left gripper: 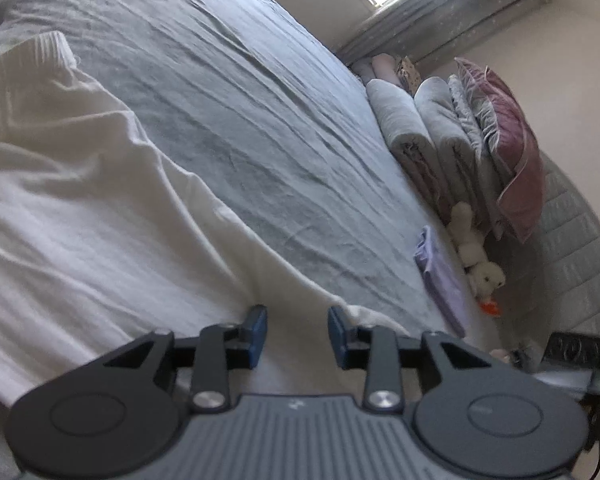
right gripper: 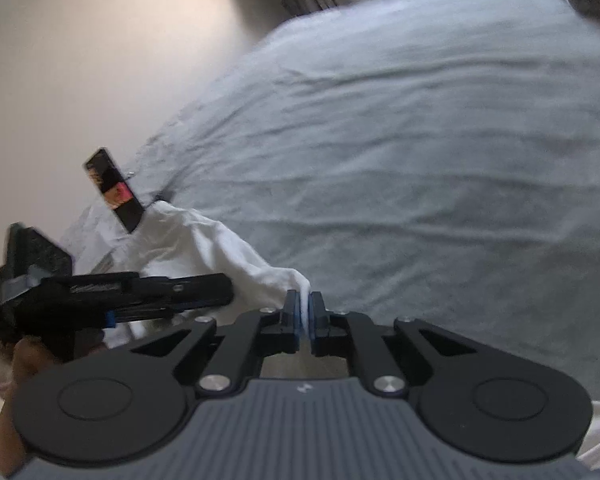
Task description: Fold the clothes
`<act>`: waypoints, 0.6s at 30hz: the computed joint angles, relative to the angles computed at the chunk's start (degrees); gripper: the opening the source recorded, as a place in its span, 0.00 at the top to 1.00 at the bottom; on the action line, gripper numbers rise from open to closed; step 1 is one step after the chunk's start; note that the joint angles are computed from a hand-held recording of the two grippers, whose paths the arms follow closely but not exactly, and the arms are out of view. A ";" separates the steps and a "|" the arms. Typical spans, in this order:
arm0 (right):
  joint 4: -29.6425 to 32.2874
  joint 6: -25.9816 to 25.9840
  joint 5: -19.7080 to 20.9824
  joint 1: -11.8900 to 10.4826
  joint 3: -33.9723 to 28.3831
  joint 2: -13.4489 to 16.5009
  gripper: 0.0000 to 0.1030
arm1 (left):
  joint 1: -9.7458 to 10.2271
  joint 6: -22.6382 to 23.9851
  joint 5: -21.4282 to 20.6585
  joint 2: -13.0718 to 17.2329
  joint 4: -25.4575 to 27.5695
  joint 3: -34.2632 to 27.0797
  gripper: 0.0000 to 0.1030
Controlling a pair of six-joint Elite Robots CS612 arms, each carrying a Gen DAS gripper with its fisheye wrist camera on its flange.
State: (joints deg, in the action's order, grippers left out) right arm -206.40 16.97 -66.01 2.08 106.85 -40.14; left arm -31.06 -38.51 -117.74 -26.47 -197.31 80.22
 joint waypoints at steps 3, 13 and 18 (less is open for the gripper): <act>0.35 -3.55 2.80 0.19 0.71 -0.43 0.93 | 0.31 -3.42 -1.27 0.48 -2.52 -0.25 0.57; 11.45 -12.79 5.95 1.61 -0.13 -1.11 0.83 | -0.89 0.45 6.99 -1.61 1.46 2.11 0.85; 7.04 -1.01 10.32 -0.52 -1.52 0.76 0.60 | -0.29 0.14 5.93 -1.29 1.46 1.65 0.85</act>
State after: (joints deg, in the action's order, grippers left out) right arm -199.37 15.96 -55.69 1.56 105.34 -39.39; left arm -31.35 -38.38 -111.80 -27.76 -195.85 81.87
